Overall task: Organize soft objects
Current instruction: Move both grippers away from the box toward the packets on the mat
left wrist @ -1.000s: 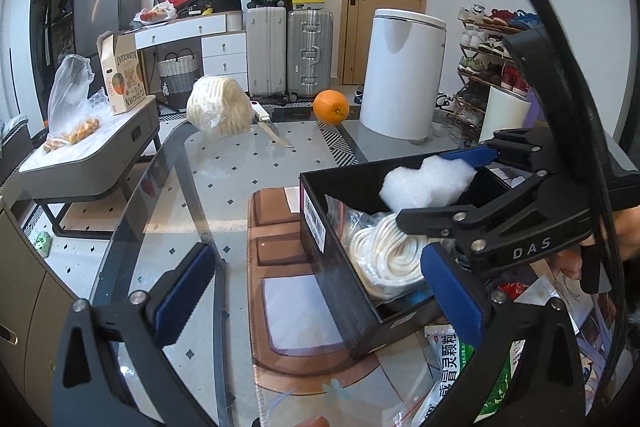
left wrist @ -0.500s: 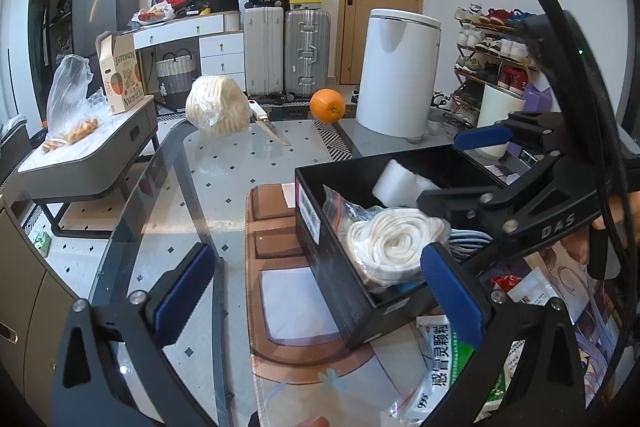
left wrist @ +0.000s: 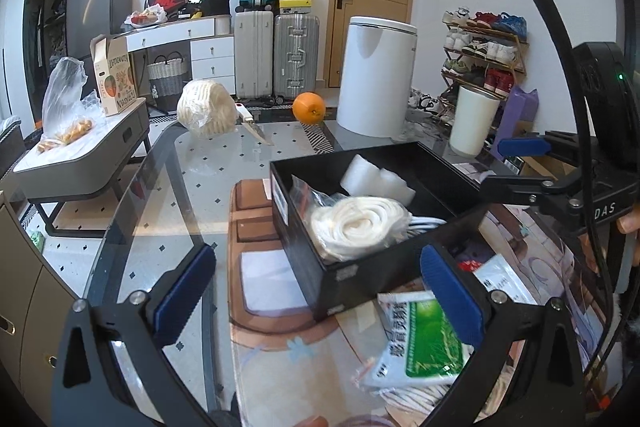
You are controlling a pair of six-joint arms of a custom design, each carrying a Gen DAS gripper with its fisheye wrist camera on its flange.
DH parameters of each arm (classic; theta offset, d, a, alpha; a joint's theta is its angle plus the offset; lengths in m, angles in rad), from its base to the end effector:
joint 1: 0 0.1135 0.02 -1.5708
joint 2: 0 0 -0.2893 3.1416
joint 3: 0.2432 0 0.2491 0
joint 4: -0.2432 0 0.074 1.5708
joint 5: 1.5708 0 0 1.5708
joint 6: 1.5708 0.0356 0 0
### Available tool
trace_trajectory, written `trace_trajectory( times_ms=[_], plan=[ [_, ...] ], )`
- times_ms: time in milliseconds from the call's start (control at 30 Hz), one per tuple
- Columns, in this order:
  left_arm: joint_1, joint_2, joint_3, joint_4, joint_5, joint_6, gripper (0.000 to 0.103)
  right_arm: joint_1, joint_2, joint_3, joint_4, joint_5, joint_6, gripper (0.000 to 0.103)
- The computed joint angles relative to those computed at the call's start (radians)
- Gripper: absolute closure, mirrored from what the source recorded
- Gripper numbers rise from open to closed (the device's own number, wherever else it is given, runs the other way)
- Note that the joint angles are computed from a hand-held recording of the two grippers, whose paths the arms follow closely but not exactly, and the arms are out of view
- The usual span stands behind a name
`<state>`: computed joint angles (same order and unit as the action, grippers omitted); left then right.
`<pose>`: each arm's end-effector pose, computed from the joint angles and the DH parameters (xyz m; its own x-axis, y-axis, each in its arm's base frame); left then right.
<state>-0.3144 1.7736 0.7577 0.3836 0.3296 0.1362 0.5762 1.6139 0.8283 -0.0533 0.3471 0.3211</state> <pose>0.3231 -0.1172 0.1593 -0.4834 0.2923 -0.8252 0.6122 0.7866 -0.0800 0.2730 0.1629 0.1940 -0.6935 -0.0966 -0.7140 -0.1084 0.9937 -0.0292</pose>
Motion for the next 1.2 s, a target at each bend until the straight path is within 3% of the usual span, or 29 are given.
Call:
trace_trajectory(
  times_ms=[300, 533, 867, 1200],
  plan=[
    [-0.017, -0.07, -0.089, 0.032, -0.021, 0.009, 0.0, 0.112, -0.145, -0.155, 0.0, 0.053, 0.131, 0.001],
    [-0.043, -0.096, -0.128, 0.044, -0.053, 0.008, 0.0, 0.176, -0.169, -0.203, -0.013, 0.089, 0.197, 0.001],
    [-0.115, -0.077, -0.138, 0.038, -0.093, 0.034, 0.0, 0.165, -0.172, -0.216, -0.044, 0.076, 0.191, 0.001],
    [-0.1, -0.072, -0.15, 0.017, -0.066, 0.035, 0.0, 0.161, -0.165, -0.231, -0.032, 0.058, 0.193, 0.001]
  ],
)
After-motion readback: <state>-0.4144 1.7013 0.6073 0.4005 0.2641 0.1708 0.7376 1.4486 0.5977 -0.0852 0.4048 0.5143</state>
